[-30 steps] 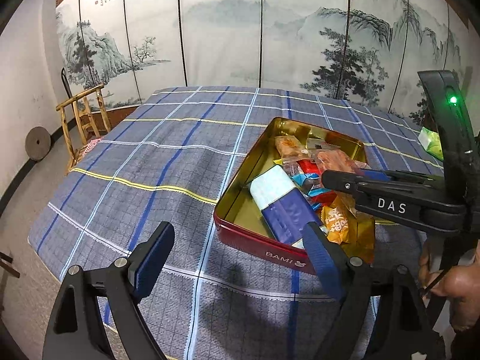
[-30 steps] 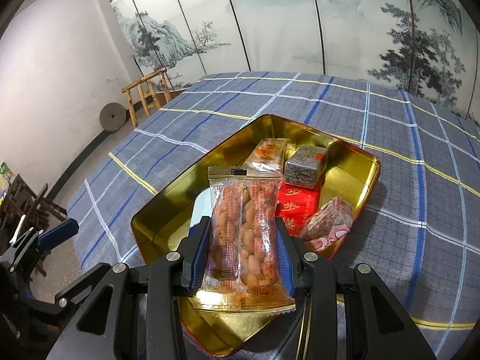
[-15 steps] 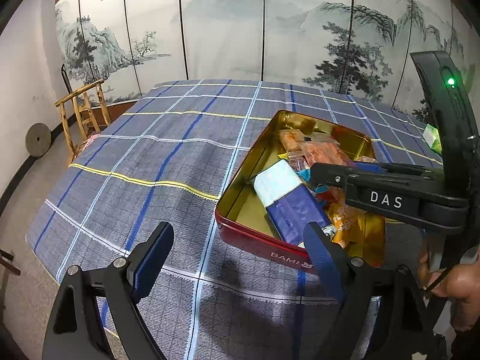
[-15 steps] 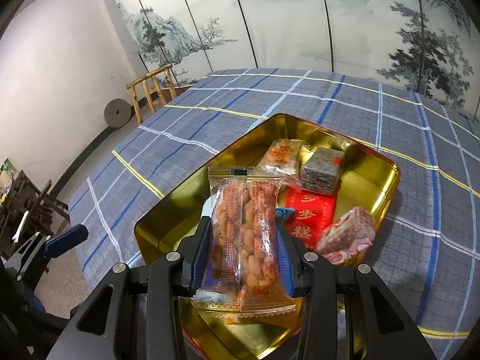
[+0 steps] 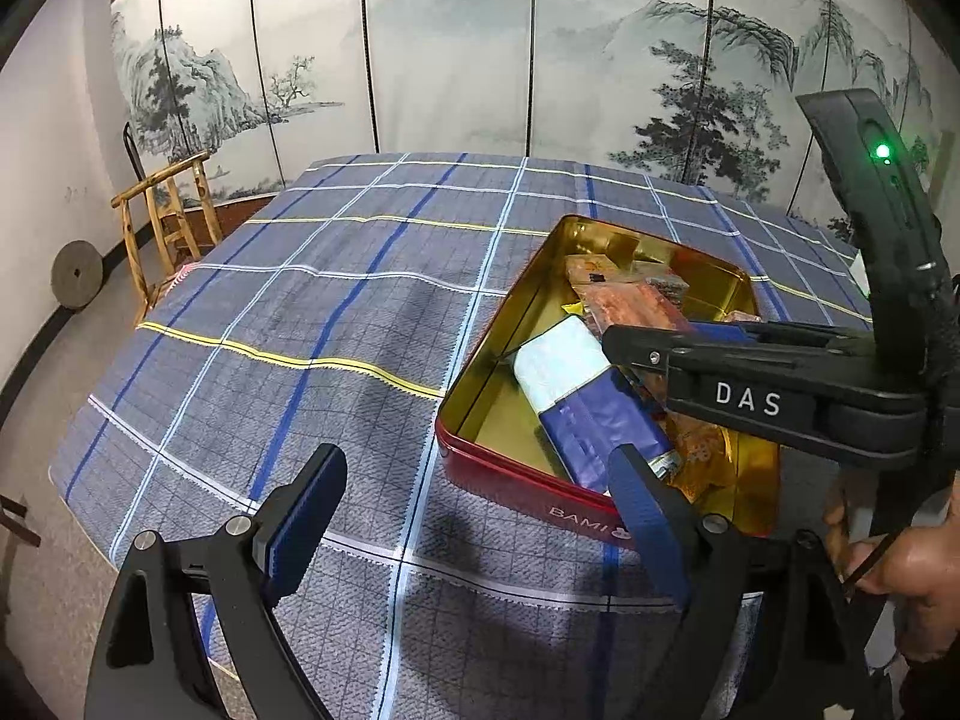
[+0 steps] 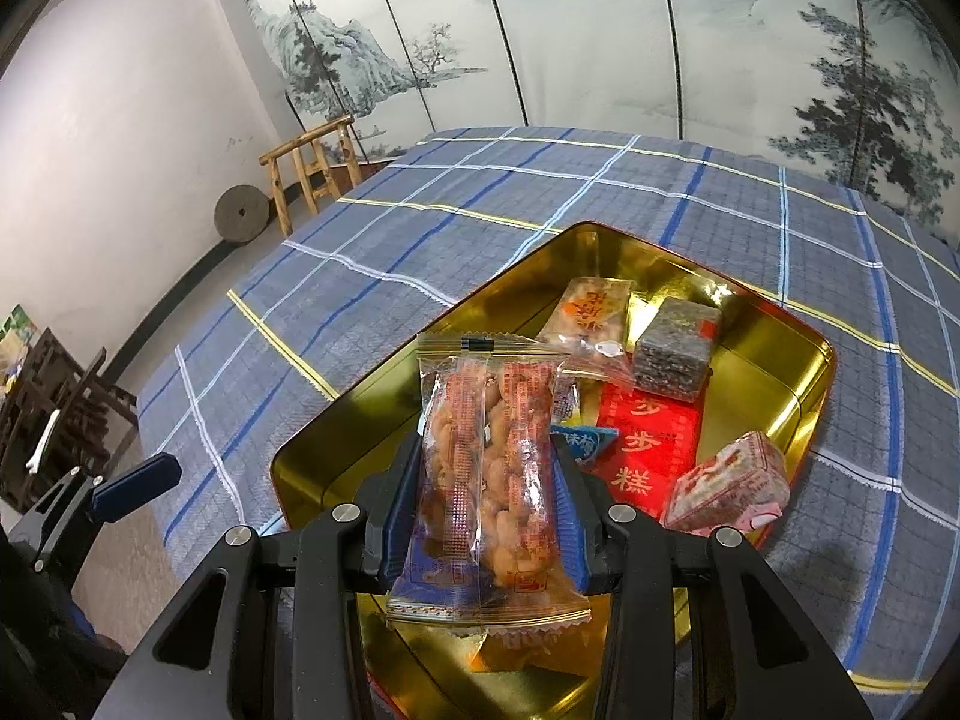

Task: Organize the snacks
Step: 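Lower the orange cookie bag into the tin and open the right tool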

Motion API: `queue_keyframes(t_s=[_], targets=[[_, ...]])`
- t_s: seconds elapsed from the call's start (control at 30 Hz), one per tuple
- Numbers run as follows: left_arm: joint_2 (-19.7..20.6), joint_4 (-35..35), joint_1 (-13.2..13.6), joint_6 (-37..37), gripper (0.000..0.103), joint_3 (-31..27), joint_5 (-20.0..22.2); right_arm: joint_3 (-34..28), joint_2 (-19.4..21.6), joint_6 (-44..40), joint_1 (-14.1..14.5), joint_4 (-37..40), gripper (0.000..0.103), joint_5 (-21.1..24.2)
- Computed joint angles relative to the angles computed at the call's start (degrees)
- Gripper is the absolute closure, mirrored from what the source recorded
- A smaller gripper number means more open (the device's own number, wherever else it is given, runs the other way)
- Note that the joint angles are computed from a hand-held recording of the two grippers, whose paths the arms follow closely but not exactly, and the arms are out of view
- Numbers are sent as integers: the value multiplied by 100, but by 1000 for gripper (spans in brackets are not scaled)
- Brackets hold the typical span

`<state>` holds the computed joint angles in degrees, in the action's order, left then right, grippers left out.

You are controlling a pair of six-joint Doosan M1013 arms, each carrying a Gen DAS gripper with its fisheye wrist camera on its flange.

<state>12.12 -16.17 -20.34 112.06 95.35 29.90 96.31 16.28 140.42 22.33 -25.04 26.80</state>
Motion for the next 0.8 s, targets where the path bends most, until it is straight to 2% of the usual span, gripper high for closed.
queue_keyframes(t_s=[0.8], targets=[[18, 3, 1, 19, 17, -16, -5, -46, 68, 80, -30, -101, 61, 95]])
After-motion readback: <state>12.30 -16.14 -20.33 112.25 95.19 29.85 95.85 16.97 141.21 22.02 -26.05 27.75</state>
